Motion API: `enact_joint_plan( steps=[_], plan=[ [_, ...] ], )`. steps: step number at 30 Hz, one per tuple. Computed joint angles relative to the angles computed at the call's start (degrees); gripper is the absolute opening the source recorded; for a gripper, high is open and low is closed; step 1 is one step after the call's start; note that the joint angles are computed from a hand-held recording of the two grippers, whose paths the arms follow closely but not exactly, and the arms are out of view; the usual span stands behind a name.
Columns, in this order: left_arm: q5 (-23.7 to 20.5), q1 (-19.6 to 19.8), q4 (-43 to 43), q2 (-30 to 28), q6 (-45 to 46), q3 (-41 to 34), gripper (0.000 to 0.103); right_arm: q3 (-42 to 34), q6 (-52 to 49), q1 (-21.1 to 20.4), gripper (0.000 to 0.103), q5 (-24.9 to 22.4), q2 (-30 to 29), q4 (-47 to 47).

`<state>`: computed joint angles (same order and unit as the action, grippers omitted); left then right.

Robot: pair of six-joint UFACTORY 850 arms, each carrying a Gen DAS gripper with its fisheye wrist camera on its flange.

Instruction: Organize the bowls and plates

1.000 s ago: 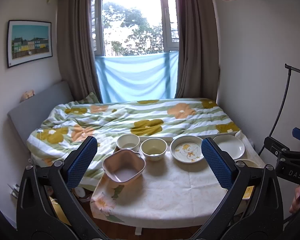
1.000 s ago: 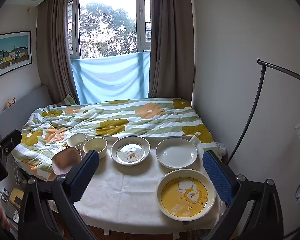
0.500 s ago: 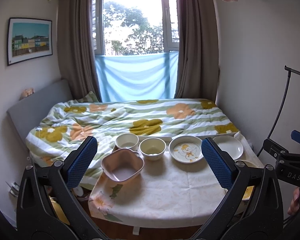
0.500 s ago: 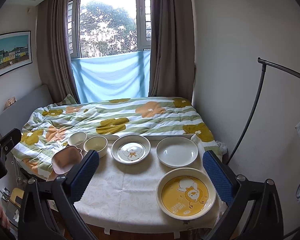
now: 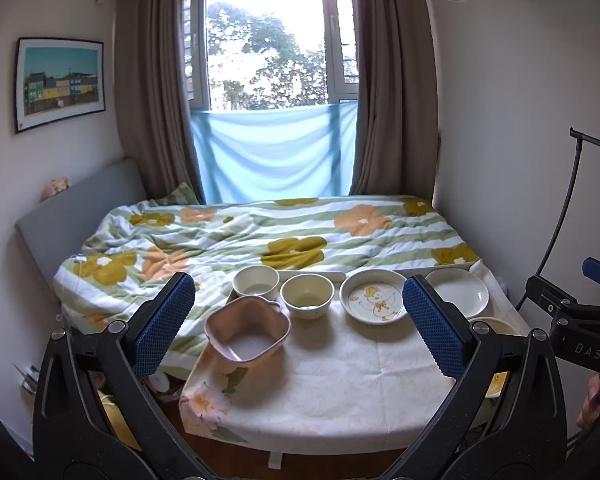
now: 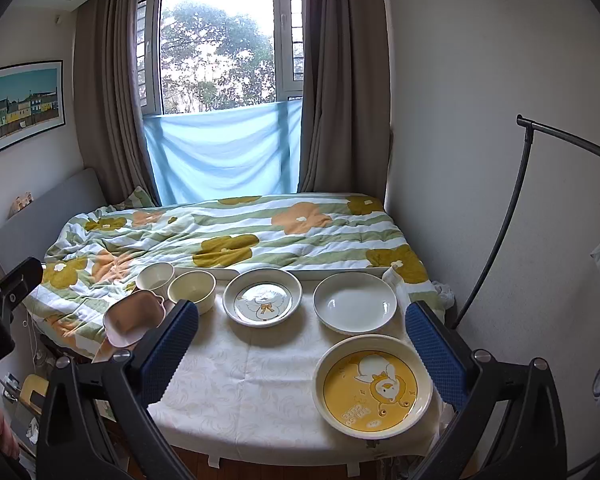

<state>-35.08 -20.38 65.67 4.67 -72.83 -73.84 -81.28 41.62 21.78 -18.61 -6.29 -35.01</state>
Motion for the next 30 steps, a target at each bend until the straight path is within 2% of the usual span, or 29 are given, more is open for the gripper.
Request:
enact_joint_plan(
  steps=[19,22,30],
  plan=[
    [0.13,0.44,-0.08,0.33,-0.2,0.49,0.103,0.69,0.04,0.09,0.103,0.05,0.35,-0.03],
    [0.39,0.69,-0.16,0.45,-0.27,0.79,0.103,2.3,5.24,1.56,0.103,0.06,0.73,-4.75],
    [0.87,1.23,-0.68,0.87,0.16,1.14,0.103,1.98,4.41,1.28,0.103,0.17,0.56,-3.92]
  ],
)
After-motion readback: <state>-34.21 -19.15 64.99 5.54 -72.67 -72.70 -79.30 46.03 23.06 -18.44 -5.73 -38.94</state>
